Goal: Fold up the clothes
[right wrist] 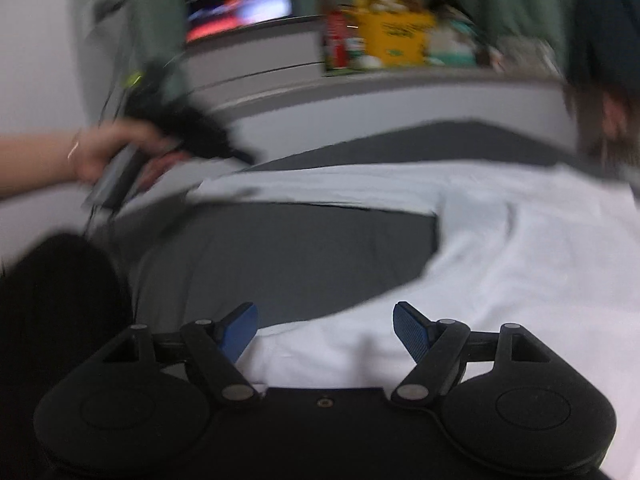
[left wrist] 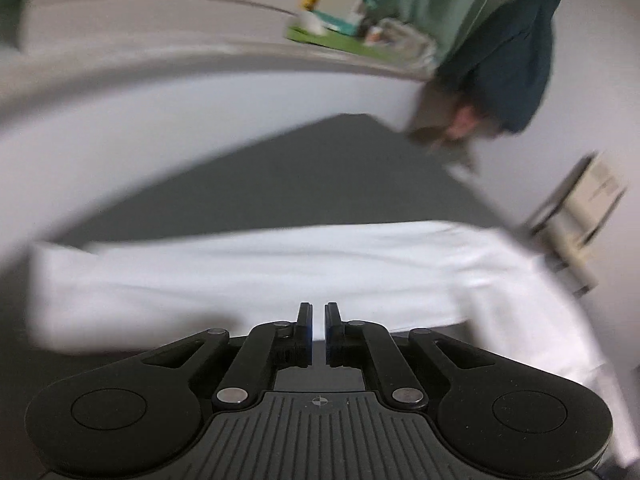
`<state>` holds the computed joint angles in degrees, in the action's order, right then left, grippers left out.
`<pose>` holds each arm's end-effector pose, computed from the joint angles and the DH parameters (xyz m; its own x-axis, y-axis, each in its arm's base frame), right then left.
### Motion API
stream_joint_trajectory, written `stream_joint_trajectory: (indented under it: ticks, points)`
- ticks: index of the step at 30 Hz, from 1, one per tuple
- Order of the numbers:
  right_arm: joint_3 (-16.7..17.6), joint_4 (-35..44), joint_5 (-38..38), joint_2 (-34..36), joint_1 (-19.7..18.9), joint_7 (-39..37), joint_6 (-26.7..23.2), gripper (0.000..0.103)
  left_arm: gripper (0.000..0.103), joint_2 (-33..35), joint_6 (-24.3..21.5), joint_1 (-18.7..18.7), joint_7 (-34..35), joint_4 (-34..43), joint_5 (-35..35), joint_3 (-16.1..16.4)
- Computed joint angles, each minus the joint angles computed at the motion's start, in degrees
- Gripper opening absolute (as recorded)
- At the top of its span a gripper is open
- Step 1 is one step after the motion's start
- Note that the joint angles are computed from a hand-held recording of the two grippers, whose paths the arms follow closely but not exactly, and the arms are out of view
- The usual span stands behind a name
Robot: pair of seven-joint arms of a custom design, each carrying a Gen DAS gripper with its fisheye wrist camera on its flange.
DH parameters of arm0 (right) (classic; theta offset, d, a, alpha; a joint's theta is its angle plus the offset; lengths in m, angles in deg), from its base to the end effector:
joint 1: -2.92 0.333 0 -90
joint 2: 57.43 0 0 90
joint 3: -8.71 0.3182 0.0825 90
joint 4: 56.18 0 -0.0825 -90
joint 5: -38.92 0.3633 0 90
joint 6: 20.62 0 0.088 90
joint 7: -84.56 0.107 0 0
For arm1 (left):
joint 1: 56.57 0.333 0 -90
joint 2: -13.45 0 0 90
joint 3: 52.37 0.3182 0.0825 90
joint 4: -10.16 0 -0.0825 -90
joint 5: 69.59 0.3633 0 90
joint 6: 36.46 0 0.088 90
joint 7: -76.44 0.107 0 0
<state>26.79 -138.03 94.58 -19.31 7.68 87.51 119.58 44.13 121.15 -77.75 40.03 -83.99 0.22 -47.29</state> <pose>0.6977 0.2356 0.3702 0.9224 -0.3754 -0.0905 -0.2847 -0.5027 -0.8162 0.6542 -0.2388 0.3601 0.5360 -0.7003 0.4714 -0.3520 -0.6930 -0.6291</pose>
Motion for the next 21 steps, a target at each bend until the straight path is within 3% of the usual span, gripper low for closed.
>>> stream_joint_trajectory:
  ticks: [4,7,11,16,19,21]
  points:
    - [0.29,-8.29,0.32,-5.17,1.88,-5.15,7.46,0.074,0.003,12.1,9.01,-3.0,-17.03,14.38,7.05,5.32]
    - [-0.14,-13.76,0.17,-8.81,3.23,-7.48,13.6,0.073,0.003,21.74,13.76,-2.35,-18.24,26.82,4.79,5.95]
    - [-1.9,-18.68,0.64,-13.06,3.68,-1.1,18.14,0.074,0.003,30.09,8.96,0.58,2.52,37.65,-6.28,-0.62]
    - [-1.74,-20.37,1.03,-13.03,4.12,4.75,22.66,0.074,0.003,37.48,7.35,6.45,28.0,45.88,-19.23,-12.51]
    - [-0.77,-20.53,-1.63,-11.99,4.68,4.46,24.8,0.074,0.003,37.44,10.22,6.85,27.2,44.59,-22.0,-11.66]
    - [-0.22,-20.44,-3.67,-11.43,4.83,5.56,25.27,0.074,0.003,38.4,10.2,8.32,32.31,45.38,-25.2,-14.55]
